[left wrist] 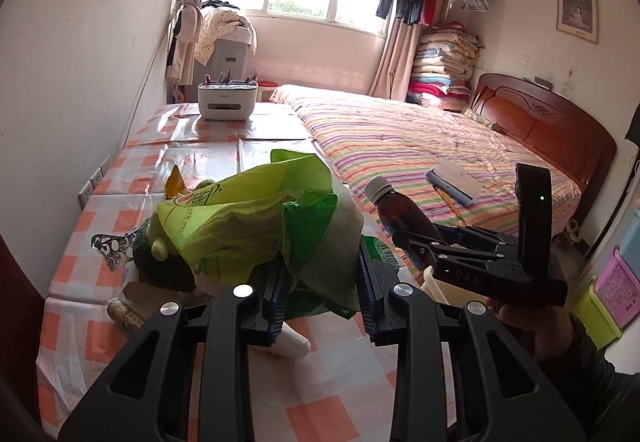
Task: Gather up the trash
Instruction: 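Carry the bottle to the beige bin and open the right tool while the left tool carries the bag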
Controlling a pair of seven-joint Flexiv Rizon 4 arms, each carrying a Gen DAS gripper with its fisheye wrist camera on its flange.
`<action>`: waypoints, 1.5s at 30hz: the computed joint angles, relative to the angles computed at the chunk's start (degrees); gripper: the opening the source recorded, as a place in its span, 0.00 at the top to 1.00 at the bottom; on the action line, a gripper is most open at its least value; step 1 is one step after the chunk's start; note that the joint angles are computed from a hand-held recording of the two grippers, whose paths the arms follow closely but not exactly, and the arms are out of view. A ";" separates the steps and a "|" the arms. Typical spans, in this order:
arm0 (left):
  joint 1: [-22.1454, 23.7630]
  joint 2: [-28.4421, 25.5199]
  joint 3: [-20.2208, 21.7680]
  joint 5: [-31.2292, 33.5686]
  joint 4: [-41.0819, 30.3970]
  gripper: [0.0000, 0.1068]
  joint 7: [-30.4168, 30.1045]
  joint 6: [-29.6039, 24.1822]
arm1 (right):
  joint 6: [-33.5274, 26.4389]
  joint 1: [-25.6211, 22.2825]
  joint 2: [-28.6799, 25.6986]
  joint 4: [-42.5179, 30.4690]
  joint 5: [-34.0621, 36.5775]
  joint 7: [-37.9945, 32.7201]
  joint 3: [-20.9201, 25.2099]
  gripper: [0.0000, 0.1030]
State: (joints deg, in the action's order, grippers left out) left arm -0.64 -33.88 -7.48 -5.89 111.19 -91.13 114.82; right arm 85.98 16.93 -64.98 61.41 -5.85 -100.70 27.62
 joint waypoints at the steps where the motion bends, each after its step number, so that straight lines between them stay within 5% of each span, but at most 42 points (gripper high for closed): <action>1: 0.00 -0.03 -0.61 0.48 -0.32 0.73 0.15 -0.19 | 0.55 -0.11 0.39 0.78 0.36 0.32 -0.37 0.60; 20: -4.04 -4.94 -6.90 1.84 -9.96 0.73 2.45 -5.09 | 19.74 0.25 8.44 19.95 4.52 21.20 -14.73 0.60; 31: -5.68 -9.27 -8.14 0.07 -16.33 0.73 5.21 -10.03 | 23.26 8.49 10.82 25.52 9.78 33.13 -29.51 0.60; 45: -6.49 -13.45 -9.22 -2.20 -21.18 0.72 8.98 -13.53 | 26.26 10.67 11.40 28.89 7.99 41.86 -34.79 0.58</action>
State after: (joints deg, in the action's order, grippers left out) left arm -7.13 -47.33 -16.70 -8.09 90.01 -82.15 101.29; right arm 112.24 27.61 -53.58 90.30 2.14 -58.84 -7.17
